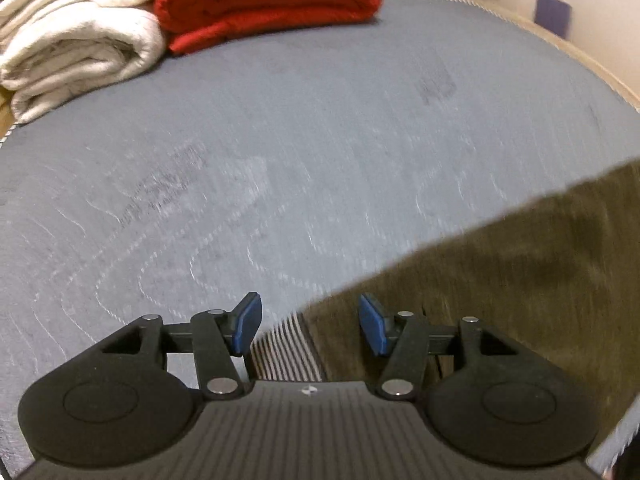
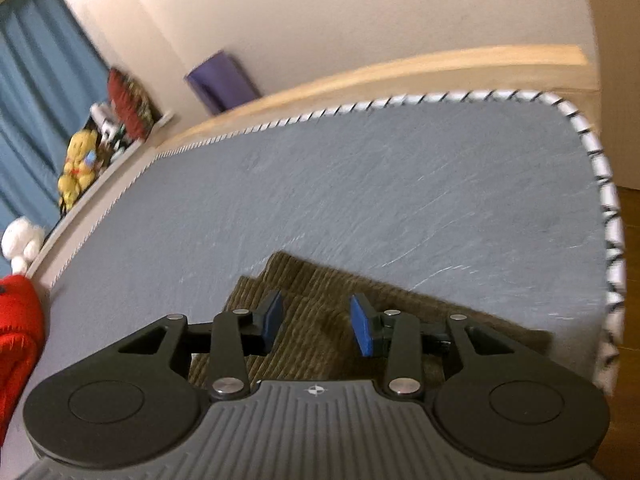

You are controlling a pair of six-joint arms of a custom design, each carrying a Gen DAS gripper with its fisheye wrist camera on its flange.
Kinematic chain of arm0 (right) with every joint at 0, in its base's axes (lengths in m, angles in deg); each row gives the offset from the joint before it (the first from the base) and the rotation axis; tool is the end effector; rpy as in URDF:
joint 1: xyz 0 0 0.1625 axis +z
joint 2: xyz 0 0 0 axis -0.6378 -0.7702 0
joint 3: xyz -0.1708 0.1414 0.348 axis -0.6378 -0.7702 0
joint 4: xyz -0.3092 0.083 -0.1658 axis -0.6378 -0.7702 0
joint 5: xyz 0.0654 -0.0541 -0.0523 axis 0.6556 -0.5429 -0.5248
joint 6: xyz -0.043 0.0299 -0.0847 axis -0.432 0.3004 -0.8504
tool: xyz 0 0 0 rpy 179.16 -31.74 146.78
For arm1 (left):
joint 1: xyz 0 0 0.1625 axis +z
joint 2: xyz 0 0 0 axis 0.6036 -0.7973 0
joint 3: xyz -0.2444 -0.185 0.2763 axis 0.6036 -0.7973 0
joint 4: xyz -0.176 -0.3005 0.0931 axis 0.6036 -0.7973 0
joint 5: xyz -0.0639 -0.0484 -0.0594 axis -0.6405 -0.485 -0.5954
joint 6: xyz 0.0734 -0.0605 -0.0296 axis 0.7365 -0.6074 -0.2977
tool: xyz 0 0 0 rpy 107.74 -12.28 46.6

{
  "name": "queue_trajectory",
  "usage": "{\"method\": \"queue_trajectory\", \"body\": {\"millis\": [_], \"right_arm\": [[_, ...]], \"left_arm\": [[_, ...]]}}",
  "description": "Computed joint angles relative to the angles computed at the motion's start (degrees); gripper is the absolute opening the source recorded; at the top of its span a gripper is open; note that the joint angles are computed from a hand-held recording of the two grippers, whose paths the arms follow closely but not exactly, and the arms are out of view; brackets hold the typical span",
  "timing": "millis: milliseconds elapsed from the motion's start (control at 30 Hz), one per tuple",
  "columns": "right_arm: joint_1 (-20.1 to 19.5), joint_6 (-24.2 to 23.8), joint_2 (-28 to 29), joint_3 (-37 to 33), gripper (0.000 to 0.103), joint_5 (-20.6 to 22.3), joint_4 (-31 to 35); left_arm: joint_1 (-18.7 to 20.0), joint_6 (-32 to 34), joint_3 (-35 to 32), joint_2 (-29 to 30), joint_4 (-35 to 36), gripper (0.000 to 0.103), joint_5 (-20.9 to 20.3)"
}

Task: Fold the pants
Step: 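Open both tools and release the folded pants onto the mattress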

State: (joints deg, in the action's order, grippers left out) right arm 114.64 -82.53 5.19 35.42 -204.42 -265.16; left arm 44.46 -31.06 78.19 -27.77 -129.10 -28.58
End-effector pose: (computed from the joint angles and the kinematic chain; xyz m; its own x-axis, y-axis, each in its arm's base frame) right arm -0.0378 -0.4820 0.2494 -0.7446 0.6635 0.0738 0.0880 0.2071 -0.9744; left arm 0.1152 -0.5675 0.3712 -0.6300 0.1417 -0.7636 0.5423 0.7840 -0.3019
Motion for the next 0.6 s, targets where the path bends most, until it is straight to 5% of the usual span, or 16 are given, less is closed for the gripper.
{"method": "queue_trajectory", "body": {"millis": [333, 467, 567, 600], "right_arm": [[0.05, -15.51, 2.98, -9.85, 0.059, 2.73, 7.65], [-1.05, -17.97, 1.71, -11.86, 0.06, 5.71, 16.99], [-0.66, -24.33, 2.69, -13.12, 0.044, 4.9, 18.53], [-0.76, -25.63, 2.53, -12.96, 0.027, 5.7, 18.92]], "left_arm": [[-1.41, -0.81, -3.76, 4.62, -1.31, 0.061, 0.75], [-1.14, -0.2, -4.64, 5.55, -1.74, 0.061, 1.69], [-1.2, 0.96, -4.6, 5.88, -3.19, 0.061, 2.37], [-1.25, 1.38, -4.56, 5.94, -3.64, 0.061, 2.32]]}}
